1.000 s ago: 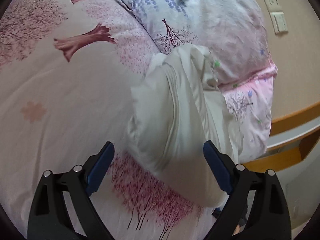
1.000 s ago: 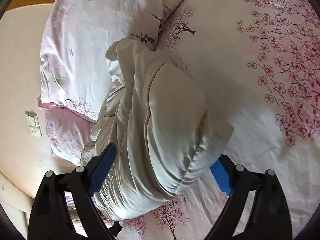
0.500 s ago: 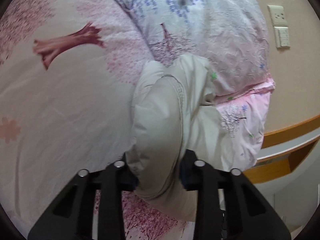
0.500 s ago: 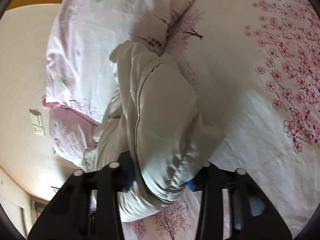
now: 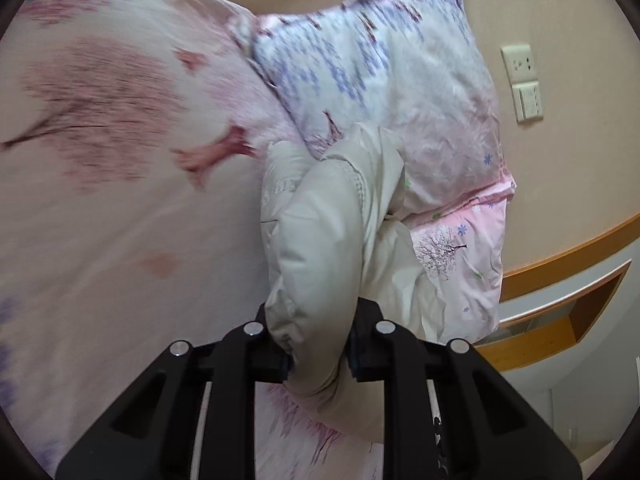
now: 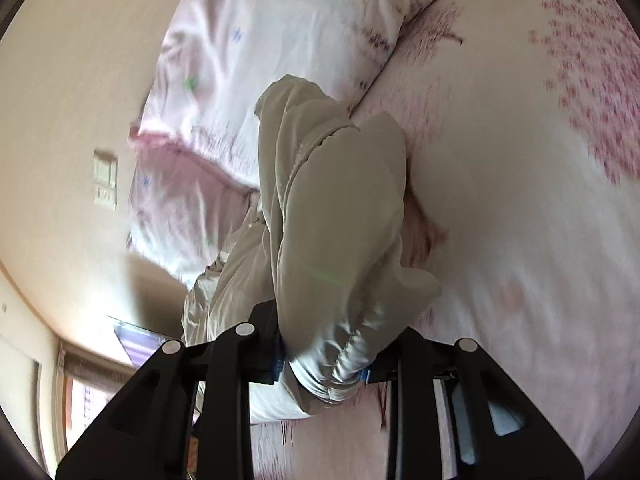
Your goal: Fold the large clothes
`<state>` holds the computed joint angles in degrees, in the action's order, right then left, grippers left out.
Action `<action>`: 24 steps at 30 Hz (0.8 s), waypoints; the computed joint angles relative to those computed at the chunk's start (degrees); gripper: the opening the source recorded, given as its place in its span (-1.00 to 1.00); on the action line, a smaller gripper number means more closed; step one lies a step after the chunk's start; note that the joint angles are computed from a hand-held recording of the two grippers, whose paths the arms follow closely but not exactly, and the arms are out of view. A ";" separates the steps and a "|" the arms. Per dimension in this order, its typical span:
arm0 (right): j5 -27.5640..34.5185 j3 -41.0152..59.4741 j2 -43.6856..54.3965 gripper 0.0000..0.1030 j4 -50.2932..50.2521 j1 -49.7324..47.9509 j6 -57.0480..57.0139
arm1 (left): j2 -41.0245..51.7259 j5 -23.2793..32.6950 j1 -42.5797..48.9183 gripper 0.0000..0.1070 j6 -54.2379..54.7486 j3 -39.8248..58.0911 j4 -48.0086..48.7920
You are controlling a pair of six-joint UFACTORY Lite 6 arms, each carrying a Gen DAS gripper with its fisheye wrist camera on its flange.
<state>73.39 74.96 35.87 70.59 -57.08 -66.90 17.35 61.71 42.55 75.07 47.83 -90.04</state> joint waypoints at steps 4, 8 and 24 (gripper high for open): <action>0.49 -10.80 -7.02 -0.47 -2.96 -2.77 -5.03 | -2.69 2.44 8.63 -0.61 0.68 -3.25 6.40; -1.06 -19.71 -13.77 -0.44 -5.57 -5.29 -10.05 | -3.79 3.54 14.64 -0.57 2.25 -4.55 10.89; -15.93 -34.90 -48.60 0.24 1.47 -1.96 -22.12 | -2.69 0.24 15.07 0.16 7.94 -6.31 11.02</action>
